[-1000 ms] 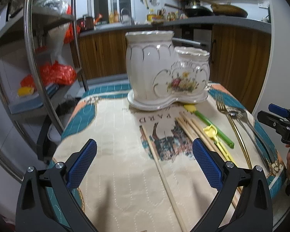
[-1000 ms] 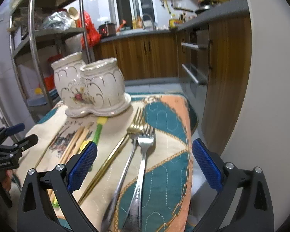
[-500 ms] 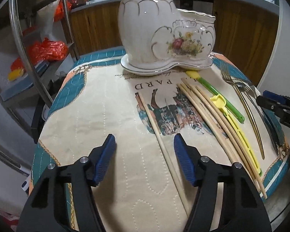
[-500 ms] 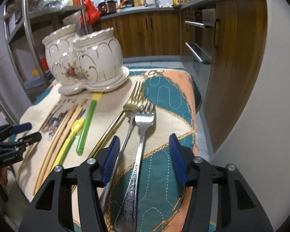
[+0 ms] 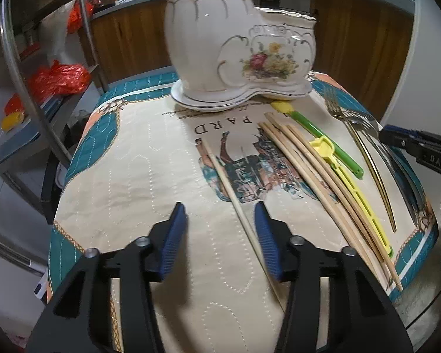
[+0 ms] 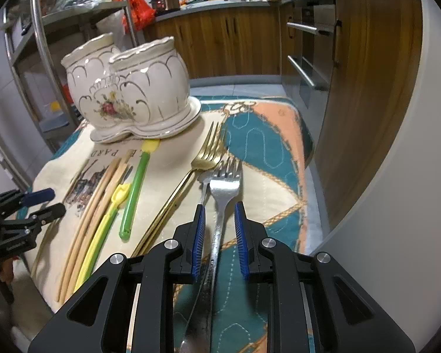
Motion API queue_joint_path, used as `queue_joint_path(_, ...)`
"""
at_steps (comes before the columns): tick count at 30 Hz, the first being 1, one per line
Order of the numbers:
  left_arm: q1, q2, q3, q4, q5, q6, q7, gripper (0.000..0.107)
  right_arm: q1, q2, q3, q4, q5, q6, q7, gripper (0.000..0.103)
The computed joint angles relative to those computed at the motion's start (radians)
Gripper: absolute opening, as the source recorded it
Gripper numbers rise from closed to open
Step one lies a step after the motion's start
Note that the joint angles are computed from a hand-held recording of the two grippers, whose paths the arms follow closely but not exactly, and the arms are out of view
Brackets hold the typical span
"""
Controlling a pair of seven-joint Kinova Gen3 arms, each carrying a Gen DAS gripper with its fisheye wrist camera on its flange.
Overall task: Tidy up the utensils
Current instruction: 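Grasp a wooden chopstick with the left tool while the right tool grasps a silver fork, then lift the chopstick with the left tool while the right tool lifts the fork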
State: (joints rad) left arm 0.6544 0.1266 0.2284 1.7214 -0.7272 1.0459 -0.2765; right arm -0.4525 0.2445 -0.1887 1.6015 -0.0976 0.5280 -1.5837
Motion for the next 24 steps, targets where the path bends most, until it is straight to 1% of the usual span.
queue_joint_path(1,-0.002,-0.001,0.0,-0.002,0.005,0.0,-0.007,0.039,-0.001,0.004,0.0,-0.005,0.001,0.007,0.001,0.022)
queue_joint_path(2,-0.004,-0.001,0.0,-0.005,0.01,0.002,-0.017,0.03,-0.006,0.008,0.004,-0.011,0.008,0.019,-0.004,0.022)
queue_joint_path(3,-0.006,0.0,0.001,-0.01,0.016,0.007,-0.031,0.027,-0.011,0.015,0.008,-0.018,0.016,0.029,-0.011,0.022)
queue_joint_path(7,-0.032,-0.008,-0.006,-0.017,0.057,-0.01,-0.083,0.019,-0.037,0.029,0.023,-0.036,0.056,0.036,-0.044,0.022)
queue_joint_path(8,-0.035,0.0,-0.008,-0.027,0.057,-0.003,-0.089,0.016,-0.042,0.033,0.025,-0.041,0.065,0.036,-0.05,0.022)
queue_joint_path(9,-0.035,0.005,-0.01,-0.034,0.056,0.001,-0.091,0.015,-0.043,0.036,0.024,-0.042,0.069,0.033,-0.052,0.022)
queue_joint_path(10,-0.035,0.009,-0.012,-0.037,0.053,0.001,-0.091,0.012,-0.042,0.038,0.022,-0.041,0.07,0.027,-0.051,0.019)
queue_joint_path(11,-0.031,0.016,-0.014,-0.042,0.045,0.005,-0.089,0.01,-0.038,0.037,0.018,-0.037,0.067,0.021,-0.047,0.013)
queue_joint_path(14,-0.019,0.02,-0.02,-0.034,0.015,-0.002,-0.072,0.005,-0.008,0.035,-0.004,-0.028,0.028,0.004,-0.008,0.008)
queue_joint_path(19,-0.013,0.007,-0.02,-0.004,-0.015,-0.031,-0.05,0.004,0.002,0.005,-0.015,0.018,0.002,-0.067,0.03,0.007)
queue_joint_path(21,-0.009,-0.007,-0.016,0.013,-0.035,-0.045,-0.033,0.004,0.033,-0.015,-0.044,0.051,-0.042,-0.119,0.076,0.007)
queue_joint_path(23,0.002,-0.024,-0.007,0.032,-0.077,-0.046,0.007,0.004,0.071,-0.046,-0.083,0.097,-0.101,-0.198,0.146,0.006)
queue_joint_path(24,0.004,-0.041,-0.002,0.049,-0.103,-0.063,0.031,0.004,0.076,-0.058,-0.092,0.116,-0.115,-0.231,0.167,0.006)
